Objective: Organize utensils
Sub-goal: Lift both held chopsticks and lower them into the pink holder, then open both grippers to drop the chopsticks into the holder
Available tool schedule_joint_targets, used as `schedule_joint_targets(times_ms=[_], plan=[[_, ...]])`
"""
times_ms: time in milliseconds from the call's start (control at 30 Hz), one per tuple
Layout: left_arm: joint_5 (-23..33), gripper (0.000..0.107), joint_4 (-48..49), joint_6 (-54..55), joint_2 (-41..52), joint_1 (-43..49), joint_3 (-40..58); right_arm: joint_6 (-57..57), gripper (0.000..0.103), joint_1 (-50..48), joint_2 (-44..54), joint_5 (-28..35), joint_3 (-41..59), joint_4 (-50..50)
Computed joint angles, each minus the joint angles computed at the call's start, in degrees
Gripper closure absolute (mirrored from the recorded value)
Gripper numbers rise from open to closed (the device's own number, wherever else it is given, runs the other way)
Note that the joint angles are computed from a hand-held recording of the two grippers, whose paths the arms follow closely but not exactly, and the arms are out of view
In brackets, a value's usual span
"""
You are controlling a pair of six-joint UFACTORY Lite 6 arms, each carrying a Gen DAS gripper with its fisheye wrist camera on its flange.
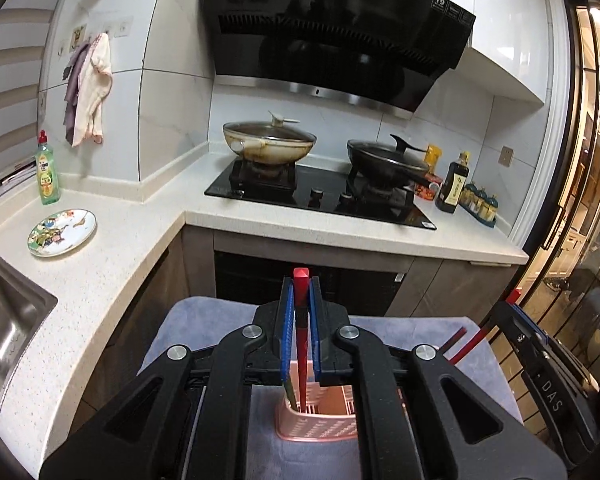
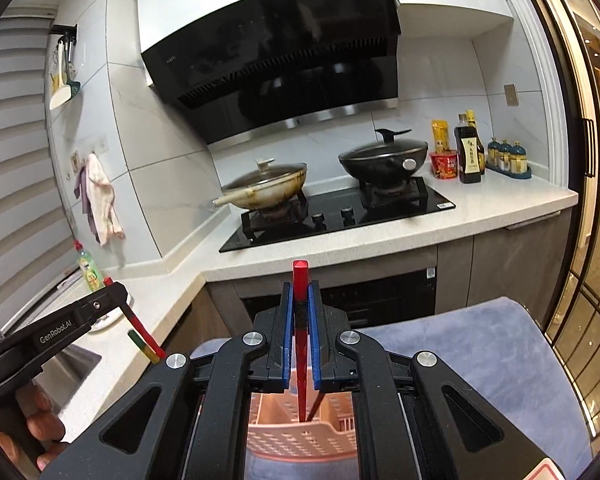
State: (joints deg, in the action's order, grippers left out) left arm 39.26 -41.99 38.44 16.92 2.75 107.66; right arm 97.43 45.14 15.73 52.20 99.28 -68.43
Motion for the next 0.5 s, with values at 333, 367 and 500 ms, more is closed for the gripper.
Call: schedule_joint_targets(times_ms=[333,367,500], plan=[[0.7,0.064,-2.7,7.3,-13.3,4.7,-14.0,2.7,0.09,11.0,-11.4,9.6,-9.9,-2.5],[1.2,0.061,-3.6,9.0,-16.3,6.1,-17.0,3.2,0.09,13.5,-13.2,11.9,-11.4,-2.5],[5.3,0.048,-7.1,16.2,-26.1,12.4,-26.4,5.0,0.084,22.9,-17.6,19.8,-15.2,-2.1]])
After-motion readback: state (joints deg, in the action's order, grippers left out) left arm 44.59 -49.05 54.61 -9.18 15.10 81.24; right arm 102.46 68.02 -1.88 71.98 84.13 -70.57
